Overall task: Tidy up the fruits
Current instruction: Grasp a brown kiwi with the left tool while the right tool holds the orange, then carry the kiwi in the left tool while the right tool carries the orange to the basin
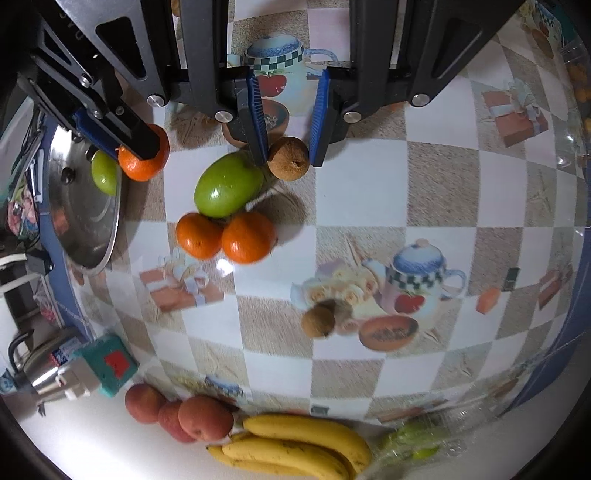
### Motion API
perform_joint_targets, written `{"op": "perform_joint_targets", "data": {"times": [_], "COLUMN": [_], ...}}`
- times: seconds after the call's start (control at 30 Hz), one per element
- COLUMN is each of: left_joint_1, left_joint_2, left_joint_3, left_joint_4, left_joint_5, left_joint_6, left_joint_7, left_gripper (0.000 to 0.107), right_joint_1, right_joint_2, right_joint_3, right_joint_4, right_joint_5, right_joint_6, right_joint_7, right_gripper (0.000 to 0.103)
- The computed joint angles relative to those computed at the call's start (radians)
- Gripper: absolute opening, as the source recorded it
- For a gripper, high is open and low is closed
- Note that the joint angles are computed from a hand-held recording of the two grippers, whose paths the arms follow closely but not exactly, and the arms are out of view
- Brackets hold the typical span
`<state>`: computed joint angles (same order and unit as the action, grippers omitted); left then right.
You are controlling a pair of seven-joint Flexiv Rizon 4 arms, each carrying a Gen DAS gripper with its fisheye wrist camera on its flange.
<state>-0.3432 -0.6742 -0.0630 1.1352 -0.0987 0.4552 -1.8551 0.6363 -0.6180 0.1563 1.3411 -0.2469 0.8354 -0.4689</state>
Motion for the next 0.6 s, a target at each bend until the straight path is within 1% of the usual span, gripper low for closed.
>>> {"op": "perform_joint_targets", "data": {"times": [0.2, 0.43, 0.5, 0.6], "left_joint_1": [0.01, 0.009, 0.007, -0.007], "left_joint_2": [0.036, 0.053, 0.056, 0.056], "left_joint_3": [0.008, 0.013, 0.017, 0.031], "left_joint_4": [0.033, 0.037, 0.036, 0.018], "left_joint_5": [0.004, 0.019, 0.027, 0.059], "left_joint_6": [0.054, 0.091, 0.094, 0.084], "left_joint_7": [-0.015, -0.035, -0.045, -0.068], "left_gripper": [0.025, 0.025, 0.025, 0.025], "right_joint_1": [0.001, 0.004, 0.004, -0.006], "right_joint_2": [0.009, 0.029, 0.042, 0.073], "right_joint_3": [-0.003, -0.017, -0.027, -0.039], "right_joint_4": [0.012, 0.035, 0.052, 0.101], "right_joint_5": [-0.004, -0.025, -0.038, -0.049], "right_joint_6": [0.021, 0.045, 0.043, 0.065], "right_joint_7": [0.011, 0.041, 0.066, 0.121], "right_gripper": [0.04, 0.04, 0.04, 0.04]}}
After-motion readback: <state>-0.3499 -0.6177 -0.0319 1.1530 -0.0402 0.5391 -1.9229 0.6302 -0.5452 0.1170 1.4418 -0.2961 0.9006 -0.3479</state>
